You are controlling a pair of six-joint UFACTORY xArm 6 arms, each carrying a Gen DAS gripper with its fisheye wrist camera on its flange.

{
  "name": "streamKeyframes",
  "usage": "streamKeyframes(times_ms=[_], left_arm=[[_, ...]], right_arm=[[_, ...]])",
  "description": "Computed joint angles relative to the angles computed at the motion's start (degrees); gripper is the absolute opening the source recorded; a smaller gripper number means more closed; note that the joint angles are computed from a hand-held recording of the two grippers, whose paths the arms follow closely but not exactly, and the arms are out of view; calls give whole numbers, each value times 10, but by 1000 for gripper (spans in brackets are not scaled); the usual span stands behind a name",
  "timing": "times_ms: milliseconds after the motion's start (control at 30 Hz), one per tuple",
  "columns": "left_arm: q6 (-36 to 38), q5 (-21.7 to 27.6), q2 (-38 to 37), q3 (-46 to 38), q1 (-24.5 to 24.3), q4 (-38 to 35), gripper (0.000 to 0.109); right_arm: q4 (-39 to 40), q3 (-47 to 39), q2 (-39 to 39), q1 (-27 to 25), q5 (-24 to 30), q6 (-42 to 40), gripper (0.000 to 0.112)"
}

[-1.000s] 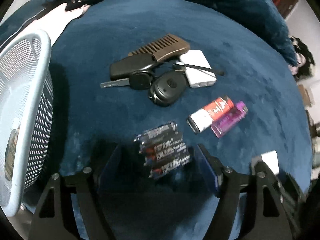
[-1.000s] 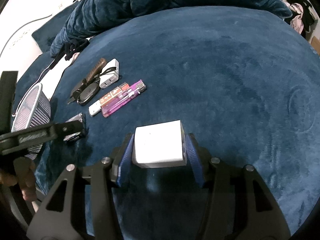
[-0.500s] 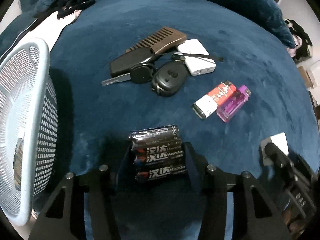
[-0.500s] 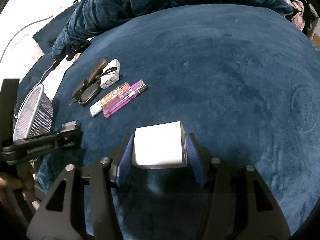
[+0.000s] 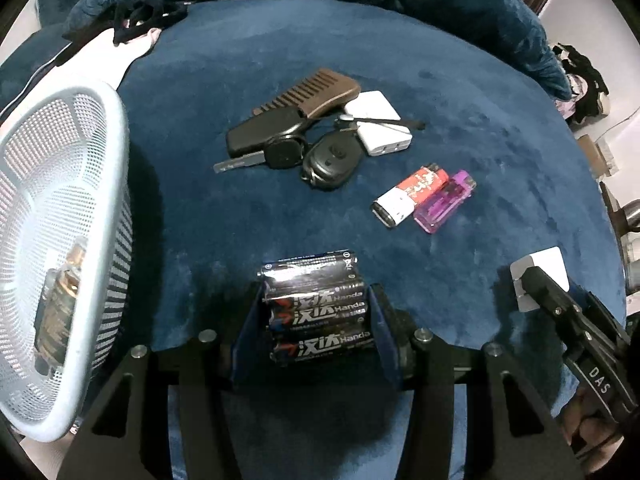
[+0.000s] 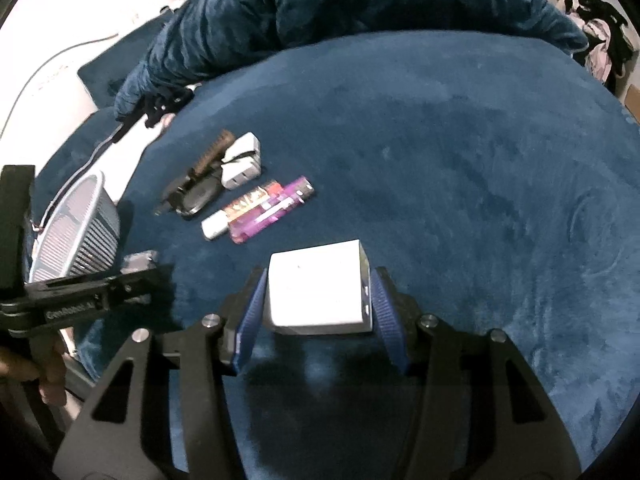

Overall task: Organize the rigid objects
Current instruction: 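Carry the batteries and charger over the basket with both tools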

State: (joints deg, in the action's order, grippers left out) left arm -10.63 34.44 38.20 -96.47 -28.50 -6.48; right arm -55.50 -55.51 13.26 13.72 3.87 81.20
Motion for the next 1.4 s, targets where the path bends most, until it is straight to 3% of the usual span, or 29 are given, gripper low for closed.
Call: streamKeyframes(times_ms=[200, 700, 1400], left_arm=[[45, -26, -56, 56, 13, -36, 53], [82, -76, -137, 123, 40, -78, 52], [171, -135, -196, 221, 151, -197, 52]], right_arm=[[0, 4, -20, 21, 21, 18, 53], [65, -51, -21, 90, 105, -36, 53], [199, -296, 134, 188, 207, -231, 53]])
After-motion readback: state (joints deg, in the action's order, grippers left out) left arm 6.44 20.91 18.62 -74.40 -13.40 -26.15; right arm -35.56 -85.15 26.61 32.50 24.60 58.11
